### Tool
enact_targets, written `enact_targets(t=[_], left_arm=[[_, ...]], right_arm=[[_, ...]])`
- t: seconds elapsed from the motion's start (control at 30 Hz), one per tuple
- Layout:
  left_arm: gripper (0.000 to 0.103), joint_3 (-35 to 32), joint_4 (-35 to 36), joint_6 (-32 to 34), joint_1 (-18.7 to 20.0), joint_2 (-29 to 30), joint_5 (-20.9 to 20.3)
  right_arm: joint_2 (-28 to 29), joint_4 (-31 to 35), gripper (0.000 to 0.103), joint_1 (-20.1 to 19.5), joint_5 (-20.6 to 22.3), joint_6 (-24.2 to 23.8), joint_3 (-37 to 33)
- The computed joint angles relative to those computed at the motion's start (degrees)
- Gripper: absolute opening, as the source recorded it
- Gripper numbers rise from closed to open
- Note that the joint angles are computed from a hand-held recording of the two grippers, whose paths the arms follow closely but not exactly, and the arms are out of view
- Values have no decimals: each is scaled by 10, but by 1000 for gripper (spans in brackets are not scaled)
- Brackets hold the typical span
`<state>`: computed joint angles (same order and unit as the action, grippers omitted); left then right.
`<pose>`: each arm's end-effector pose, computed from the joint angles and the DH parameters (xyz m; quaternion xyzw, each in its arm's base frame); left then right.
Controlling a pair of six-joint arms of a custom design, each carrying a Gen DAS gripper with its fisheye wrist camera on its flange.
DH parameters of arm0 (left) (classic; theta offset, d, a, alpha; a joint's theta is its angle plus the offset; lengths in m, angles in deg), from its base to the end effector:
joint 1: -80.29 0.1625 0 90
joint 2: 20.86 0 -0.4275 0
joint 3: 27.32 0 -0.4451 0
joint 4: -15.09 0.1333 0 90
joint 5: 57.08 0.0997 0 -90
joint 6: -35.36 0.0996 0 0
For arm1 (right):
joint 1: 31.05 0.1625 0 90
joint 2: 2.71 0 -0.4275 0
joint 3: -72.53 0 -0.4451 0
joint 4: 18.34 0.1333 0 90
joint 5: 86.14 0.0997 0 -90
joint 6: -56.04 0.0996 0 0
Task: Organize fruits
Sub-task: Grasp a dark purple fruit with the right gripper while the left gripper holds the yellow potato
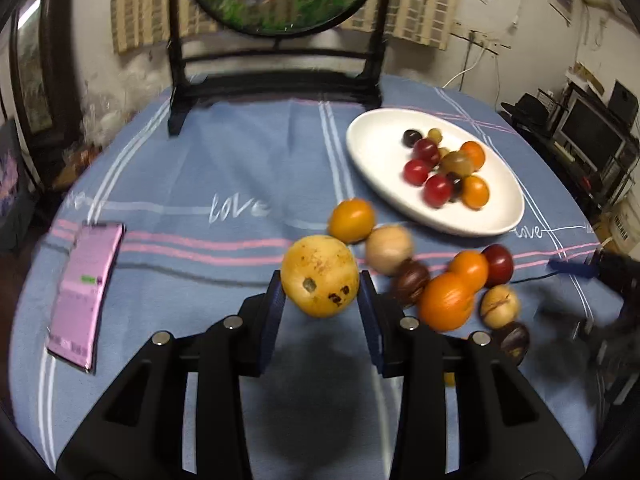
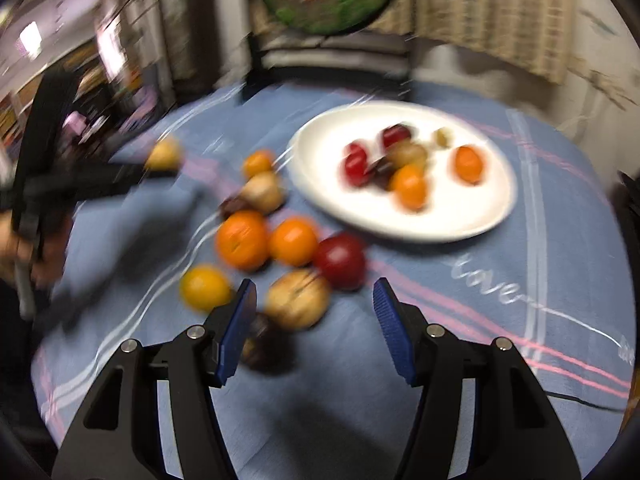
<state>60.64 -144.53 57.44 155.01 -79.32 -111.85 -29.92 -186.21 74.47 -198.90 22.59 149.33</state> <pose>-0.0109 -0.7638 0.3097 0.1884 0.8814 -0.3095 0.3031 0.3054 -0.7455 -0.0146 0.3501 -0.8851 0.2067 0.2263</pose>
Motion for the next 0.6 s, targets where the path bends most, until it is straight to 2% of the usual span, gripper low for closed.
enact_targets(t=[0.13, 0.3, 0.6], left_arm=[[38, -22, 18, -13, -13, 22, -6], [38, -42, 16, -19, -15, 46, -11], [38, -36, 16, -14, -5, 45, -29]], right_arm=[[12, 49, 61, 4, -13, -24, -8], [11, 64, 61, 8, 3, -37, 1], [35, 41, 61, 24, -70, -54, -11]])
